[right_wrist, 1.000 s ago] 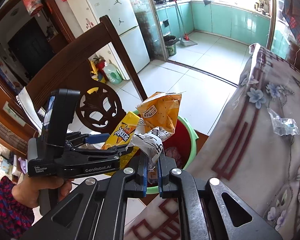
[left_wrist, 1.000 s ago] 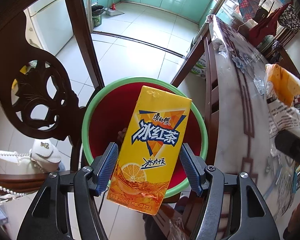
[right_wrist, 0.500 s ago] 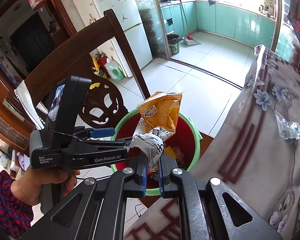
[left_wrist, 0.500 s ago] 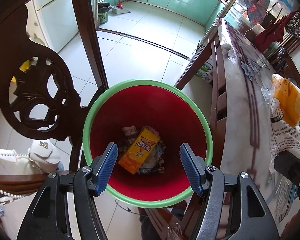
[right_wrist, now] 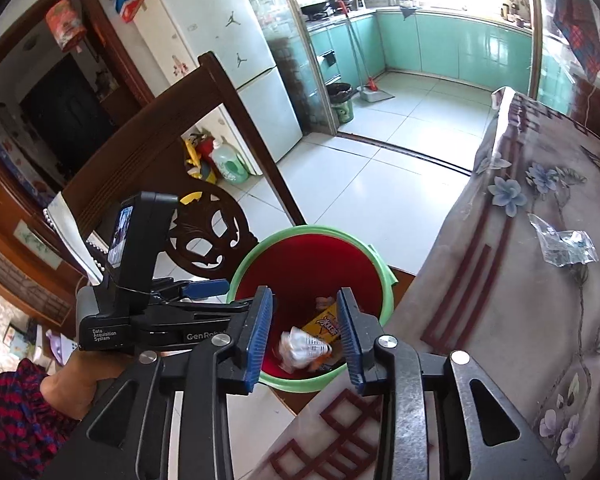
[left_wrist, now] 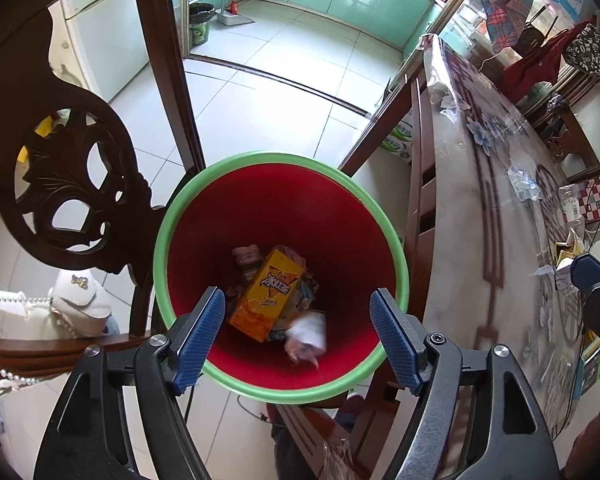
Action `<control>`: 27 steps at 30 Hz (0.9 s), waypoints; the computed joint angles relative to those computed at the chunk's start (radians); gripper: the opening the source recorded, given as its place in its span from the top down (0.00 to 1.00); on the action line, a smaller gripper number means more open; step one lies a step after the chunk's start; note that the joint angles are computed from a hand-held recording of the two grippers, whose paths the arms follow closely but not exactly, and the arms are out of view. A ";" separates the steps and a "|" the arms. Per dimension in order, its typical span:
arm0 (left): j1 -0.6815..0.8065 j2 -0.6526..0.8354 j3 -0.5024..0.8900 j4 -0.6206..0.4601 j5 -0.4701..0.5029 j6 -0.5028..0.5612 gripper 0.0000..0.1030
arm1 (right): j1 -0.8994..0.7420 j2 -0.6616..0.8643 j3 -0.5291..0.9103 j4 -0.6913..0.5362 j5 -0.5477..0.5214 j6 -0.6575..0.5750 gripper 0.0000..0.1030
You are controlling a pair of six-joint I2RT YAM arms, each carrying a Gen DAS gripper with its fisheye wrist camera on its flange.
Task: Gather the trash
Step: 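Move both tools back over the table toward the remaining trash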
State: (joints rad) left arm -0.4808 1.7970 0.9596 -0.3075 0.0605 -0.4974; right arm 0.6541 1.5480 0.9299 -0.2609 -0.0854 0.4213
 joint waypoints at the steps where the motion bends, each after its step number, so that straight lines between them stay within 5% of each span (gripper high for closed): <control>1: -0.004 -0.004 -0.002 0.002 -0.001 -0.004 0.26 | -0.007 -0.016 -0.012 0.000 -0.001 0.001 0.69; 9: -0.049 -0.059 -0.012 -0.015 -0.041 -0.006 0.24 | -0.065 -0.204 -0.144 -0.047 0.007 0.011 0.68; 15: -0.086 -0.103 -0.008 -0.026 -0.058 -0.017 0.23 | -0.215 -0.487 -0.314 -0.202 0.034 -0.027 0.61; 20: -0.138 -0.095 0.029 -0.039 -0.062 -0.009 0.22 | -0.550 -0.680 -0.412 -0.398 -0.024 -0.182 0.59; 27: -0.231 -0.012 0.161 -0.077 -0.057 0.001 0.22 | -1.106 -0.556 -0.353 -0.420 -0.158 -0.546 0.55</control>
